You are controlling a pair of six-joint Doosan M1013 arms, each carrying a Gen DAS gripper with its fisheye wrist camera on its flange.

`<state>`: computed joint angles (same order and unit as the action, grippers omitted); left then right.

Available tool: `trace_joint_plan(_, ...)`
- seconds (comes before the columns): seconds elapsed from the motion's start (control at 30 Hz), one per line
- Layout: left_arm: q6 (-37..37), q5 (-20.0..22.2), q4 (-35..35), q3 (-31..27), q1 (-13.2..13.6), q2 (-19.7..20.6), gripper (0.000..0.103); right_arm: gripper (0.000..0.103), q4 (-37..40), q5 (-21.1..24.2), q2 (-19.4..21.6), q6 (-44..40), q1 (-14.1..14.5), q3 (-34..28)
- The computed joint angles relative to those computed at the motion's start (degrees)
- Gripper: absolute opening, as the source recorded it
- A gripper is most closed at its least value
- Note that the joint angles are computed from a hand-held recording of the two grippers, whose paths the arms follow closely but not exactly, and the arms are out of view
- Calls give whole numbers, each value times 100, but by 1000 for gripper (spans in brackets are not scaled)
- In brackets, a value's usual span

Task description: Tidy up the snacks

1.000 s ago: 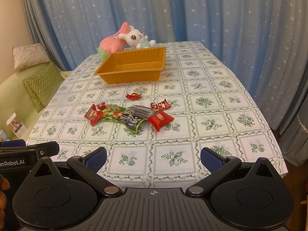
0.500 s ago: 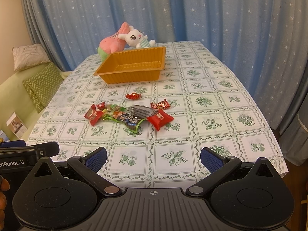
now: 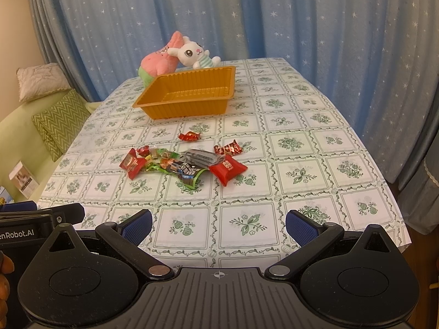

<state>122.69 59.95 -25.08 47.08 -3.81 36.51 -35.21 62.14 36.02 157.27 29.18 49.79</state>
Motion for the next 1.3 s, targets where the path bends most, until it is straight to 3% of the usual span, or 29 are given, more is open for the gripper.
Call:
trace_joint_plan(0.3,-40,114,-158,-92,37,79,102,102,-210,-105,-63,258,-7,182)
trace_joint_plan(0.6,-259,360,-137,-682,25,456,101,102,-366,-144,12,353,-91,101)
trace_joint_plan(0.67,-371,486,-101,-915,11,611,96,102,-350,-193,46,349,-132,78)
trace_joint_plan(1.0,-1029,935,202,-2101,-87,1441,91,68,170,-514,367,276,-455,-106)
trace_joint_plan(1.13,-1168,1207,280,-2738,-127,1841,85,61,365,-771,488,354,-610,-158)
trace_joint_plan(1.3,-1343,1688,372,-3814,-182,2445,82,54,502,-779,749,415,-771,-468)
